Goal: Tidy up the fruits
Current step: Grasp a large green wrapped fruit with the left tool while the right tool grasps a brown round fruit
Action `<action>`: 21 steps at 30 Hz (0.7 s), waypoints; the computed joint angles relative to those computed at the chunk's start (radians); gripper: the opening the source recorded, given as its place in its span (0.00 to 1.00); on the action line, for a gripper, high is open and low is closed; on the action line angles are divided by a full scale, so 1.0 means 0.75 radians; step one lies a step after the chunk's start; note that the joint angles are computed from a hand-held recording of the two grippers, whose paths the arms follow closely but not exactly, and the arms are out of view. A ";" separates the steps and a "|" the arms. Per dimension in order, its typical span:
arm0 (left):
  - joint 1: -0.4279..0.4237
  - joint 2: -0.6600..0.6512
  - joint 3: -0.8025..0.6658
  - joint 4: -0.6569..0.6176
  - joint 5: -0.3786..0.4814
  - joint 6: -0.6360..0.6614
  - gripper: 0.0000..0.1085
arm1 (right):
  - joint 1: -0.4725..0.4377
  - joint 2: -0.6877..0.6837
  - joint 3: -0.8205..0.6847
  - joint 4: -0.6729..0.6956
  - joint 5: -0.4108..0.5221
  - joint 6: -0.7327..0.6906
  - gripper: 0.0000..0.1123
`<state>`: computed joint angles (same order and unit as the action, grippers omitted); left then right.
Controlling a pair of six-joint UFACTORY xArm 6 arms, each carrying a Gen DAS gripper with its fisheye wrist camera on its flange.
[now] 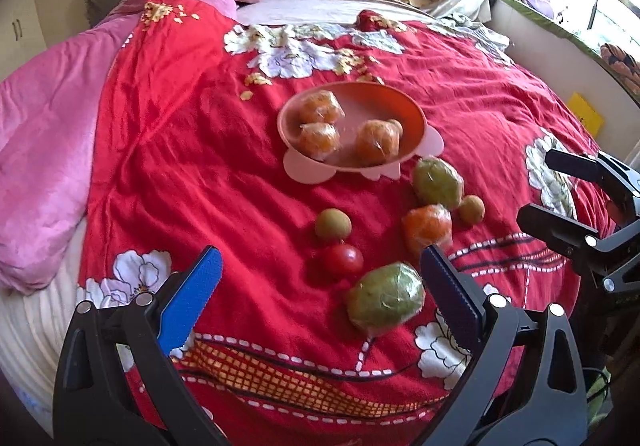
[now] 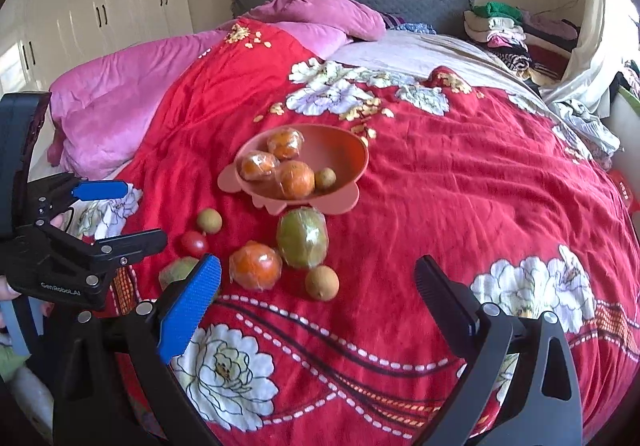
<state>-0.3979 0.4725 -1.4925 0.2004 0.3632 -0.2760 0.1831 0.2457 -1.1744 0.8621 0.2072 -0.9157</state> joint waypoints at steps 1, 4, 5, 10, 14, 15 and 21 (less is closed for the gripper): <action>-0.003 -0.001 0.004 -0.005 0.001 0.008 0.86 | 0.000 -0.002 0.005 0.002 -0.002 -0.002 0.87; -0.010 -0.003 0.014 -0.030 -0.001 0.031 0.86 | -0.004 -0.006 0.014 0.005 -0.001 -0.003 0.87; -0.014 -0.003 0.015 -0.049 0.001 0.051 0.86 | -0.005 -0.008 0.017 0.004 -0.003 -0.001 0.87; -0.030 -0.003 0.025 -0.103 0.007 0.110 0.86 | -0.009 -0.012 0.032 -0.012 -0.005 0.012 0.87; -0.039 -0.001 0.035 -0.183 0.009 0.182 0.86 | -0.012 -0.009 0.043 -0.057 -0.015 0.051 0.87; -0.042 0.000 0.036 -0.205 0.010 0.201 0.86 | -0.013 -0.008 0.046 -0.081 -0.018 0.071 0.87; -0.055 0.017 0.030 -0.310 0.028 0.291 0.86 | -0.016 0.000 0.054 -0.177 -0.036 0.152 0.87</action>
